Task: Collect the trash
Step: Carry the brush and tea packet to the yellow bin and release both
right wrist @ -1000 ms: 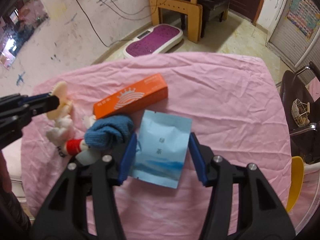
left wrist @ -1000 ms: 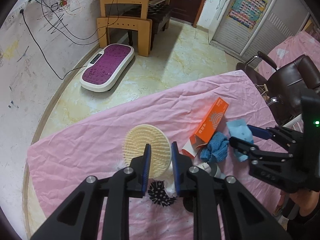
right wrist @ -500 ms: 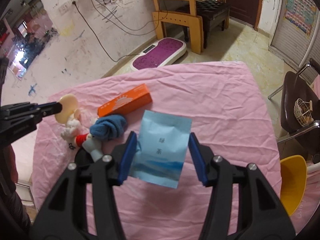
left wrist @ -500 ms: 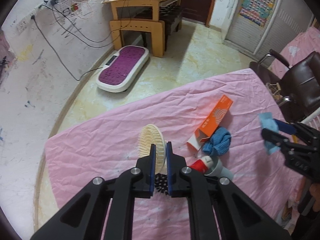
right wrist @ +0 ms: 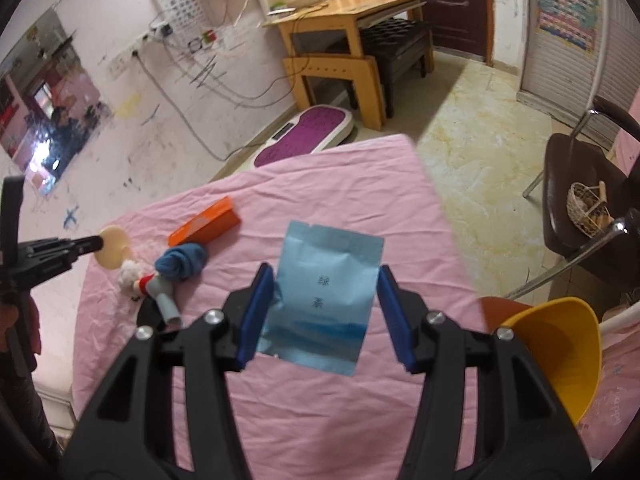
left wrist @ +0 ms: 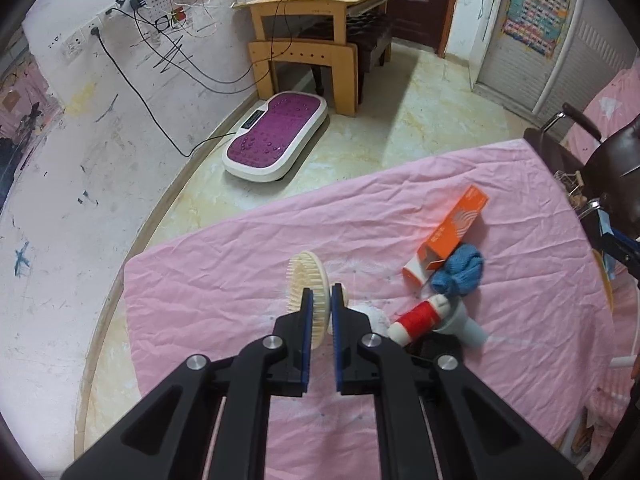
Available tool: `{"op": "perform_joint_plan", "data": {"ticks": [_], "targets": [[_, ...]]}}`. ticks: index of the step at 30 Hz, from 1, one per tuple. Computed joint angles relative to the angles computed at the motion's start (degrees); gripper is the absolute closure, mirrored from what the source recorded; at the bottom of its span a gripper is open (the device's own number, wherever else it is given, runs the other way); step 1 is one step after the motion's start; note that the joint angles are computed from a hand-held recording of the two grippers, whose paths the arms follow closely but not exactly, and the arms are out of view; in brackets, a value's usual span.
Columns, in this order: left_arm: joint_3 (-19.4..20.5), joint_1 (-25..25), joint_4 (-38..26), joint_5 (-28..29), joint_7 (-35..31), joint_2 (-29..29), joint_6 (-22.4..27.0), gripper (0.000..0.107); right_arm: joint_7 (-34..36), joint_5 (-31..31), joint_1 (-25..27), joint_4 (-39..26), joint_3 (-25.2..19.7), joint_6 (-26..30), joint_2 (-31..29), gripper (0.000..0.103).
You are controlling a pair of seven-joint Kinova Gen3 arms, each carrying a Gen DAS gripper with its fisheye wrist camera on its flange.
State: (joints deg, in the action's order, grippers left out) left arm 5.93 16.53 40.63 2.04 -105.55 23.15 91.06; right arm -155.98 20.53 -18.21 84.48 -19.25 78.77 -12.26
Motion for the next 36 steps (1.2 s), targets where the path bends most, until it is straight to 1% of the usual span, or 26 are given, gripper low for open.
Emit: {"op": "perform_joint_plan", "data": {"ticks": [4, 9, 13, 15, 18, 22, 25, 29, 32, 34, 35, 36], "targets": [[0.8, 0.7, -2.0, 0.9, -0.1, -1.3, 1.2, 0.103, -0.7, -0.9, 2.3, 3.5, 0.9, 0.5, -5.5, 0.052], [2.7, 4.5, -4.0, 2.8, 0.3, -3.3, 2.4, 0.103, 0.4, -3.9, 6.6, 8.8, 2.7, 2.0, -13.2, 0.052], [4.5, 10.5, -4.2, 3.7, 1.6, -4.3, 2.4, 0.103, 2.3, -5.9, 9.7, 13.4, 4.3, 4.2, -19.3, 0.052], [5.6, 14.4, -3.8, 4.1, 3.0, -4.3, 1.8, 0.103, 3.7, -6.8, 11.0, 16.0, 5.7, 5.3, -22.5, 0.052], [7.0, 20.1, -2.6, 4.7, 5.4, -3.7, 0.3, 0.103, 5.4, -8.7, 12.7, 19.9, 7.7, 5.6, -26.8, 0.052], [8.3, 29.1, -2.6, 3.6, 9.1, -0.7, -0.8, 0.103, 9.4, -11.0, 13.4, 25.6, 12.8, 5.0, -31.6, 0.051], [7.8, 35.4, -4.4, 1.2, 11.6, 2.7, -0.8, 0.103, 12.0, -12.9, 14.1, 29.4, 16.3, 3.7, -33.8, 0.051], [6.7, 41.7, -7.0, -0.7, 14.5, 7.2, 0.0, 0.103, 15.2, -14.5, 15.9, 33.4, 21.4, 2.1, -37.0, 0.050], [5.9, 44.5, -9.7, -0.8, 16.5, 11.0, 0.9, 0.102, 17.5, -14.8, 18.0, 34.7, 24.5, 2.1, -39.8, 0.042], [5.6, 45.7, -13.3, -0.3, 17.5, 14.0, 3.2, 0.098, 19.0, -14.8, 19.8, 34.7, 25.4, 2.8, -41.1, 0.041], [5.0, 46.4, -14.2, -0.5, 18.1, 14.8, 3.5, 0.085, 19.8, -14.9, 20.6, 34.6, 25.9, 3.2, -41.8, 0.040], [4.6, 46.9, -15.5, -0.5, 18.4, 15.7, 4.0, 0.054, 20.6, -14.7, 21.3, 34.5, 26.6, 3.8, -42.5, 0.040]]}}
